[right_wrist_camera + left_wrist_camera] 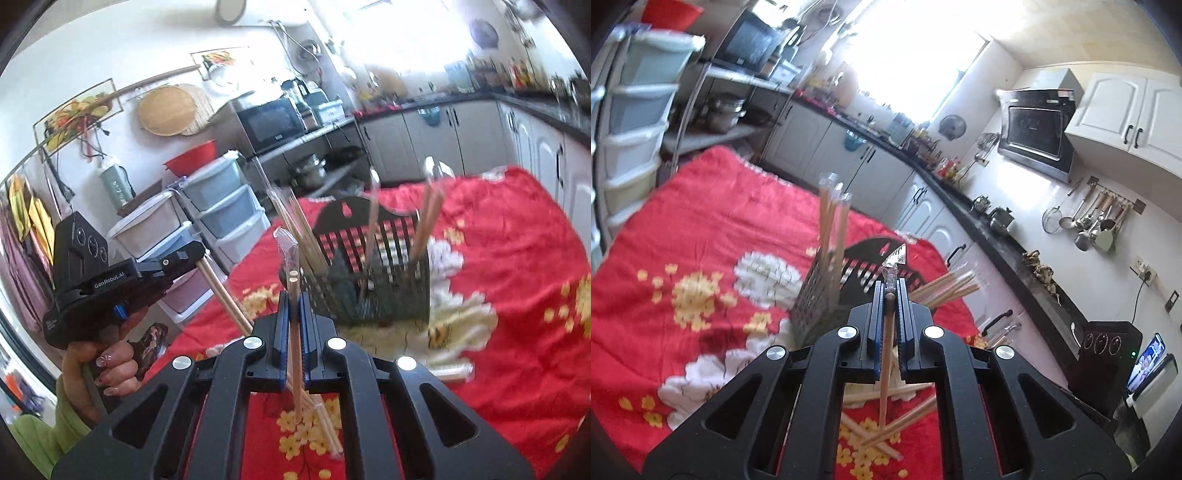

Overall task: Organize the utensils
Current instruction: 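Lift the chopstick with the right tool above the caddy while the left tool lifts its own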

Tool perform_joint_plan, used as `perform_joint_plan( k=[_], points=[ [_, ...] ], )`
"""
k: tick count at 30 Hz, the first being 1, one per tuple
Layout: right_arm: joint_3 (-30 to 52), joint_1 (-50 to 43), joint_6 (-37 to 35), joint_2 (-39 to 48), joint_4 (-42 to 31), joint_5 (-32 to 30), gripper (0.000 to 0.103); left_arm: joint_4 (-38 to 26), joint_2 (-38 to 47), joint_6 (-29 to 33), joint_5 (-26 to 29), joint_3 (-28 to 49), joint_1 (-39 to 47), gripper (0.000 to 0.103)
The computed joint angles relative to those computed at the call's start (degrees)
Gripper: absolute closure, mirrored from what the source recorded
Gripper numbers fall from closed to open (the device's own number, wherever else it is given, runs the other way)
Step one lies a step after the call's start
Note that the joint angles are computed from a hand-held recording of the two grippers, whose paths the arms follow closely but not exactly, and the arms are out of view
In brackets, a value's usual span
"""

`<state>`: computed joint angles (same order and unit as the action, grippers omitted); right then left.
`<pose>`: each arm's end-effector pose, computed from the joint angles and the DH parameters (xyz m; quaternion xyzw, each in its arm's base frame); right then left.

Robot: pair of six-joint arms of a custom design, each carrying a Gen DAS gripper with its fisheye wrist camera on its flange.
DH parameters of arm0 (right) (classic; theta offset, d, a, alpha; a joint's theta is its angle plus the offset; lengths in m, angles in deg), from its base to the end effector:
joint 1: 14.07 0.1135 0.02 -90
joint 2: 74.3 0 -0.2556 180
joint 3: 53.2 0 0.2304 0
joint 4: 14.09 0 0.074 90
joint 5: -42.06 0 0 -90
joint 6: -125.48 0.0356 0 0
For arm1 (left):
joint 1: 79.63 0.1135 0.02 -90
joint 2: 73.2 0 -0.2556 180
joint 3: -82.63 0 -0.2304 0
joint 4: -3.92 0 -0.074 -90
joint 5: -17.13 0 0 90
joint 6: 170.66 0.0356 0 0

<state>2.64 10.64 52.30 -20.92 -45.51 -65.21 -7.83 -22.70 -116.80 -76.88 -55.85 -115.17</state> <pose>0.1702 0.0900 0.2762 -0.1347 0.8444 0.2989 0.4236 0.1540 -0.1069 0.2360 -0.0242 0.8222 -0.3092 0.4773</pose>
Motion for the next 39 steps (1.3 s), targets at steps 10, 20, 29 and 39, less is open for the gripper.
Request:
perform_joint_plan(
  k=[10,20,29,39],
  points=[
    [6.63,2.07,-4.49,1.65,2.1,5.0,0.097,-2.54,-0.66,4.63,-5.2,7.64,-1.73,0.1],
    [12.69,3.24,-7.37,5.77,4.02,7.66,0.097,-1.01,0.68,7.41,-12.43,11.8,-5.26,0.1],
    [19.25,2.25,-10.34,9.99,5.23,8.65,0.097,2.43,3.61,9.06,-15.2,15.61,-4.53,0.1],
    [21.7,-0.08,-12.45,13.43,9.35,10.09,0.097,5.63,9.07,14.05,-21.33,21.09,-7.03,0.1]
  ],
)
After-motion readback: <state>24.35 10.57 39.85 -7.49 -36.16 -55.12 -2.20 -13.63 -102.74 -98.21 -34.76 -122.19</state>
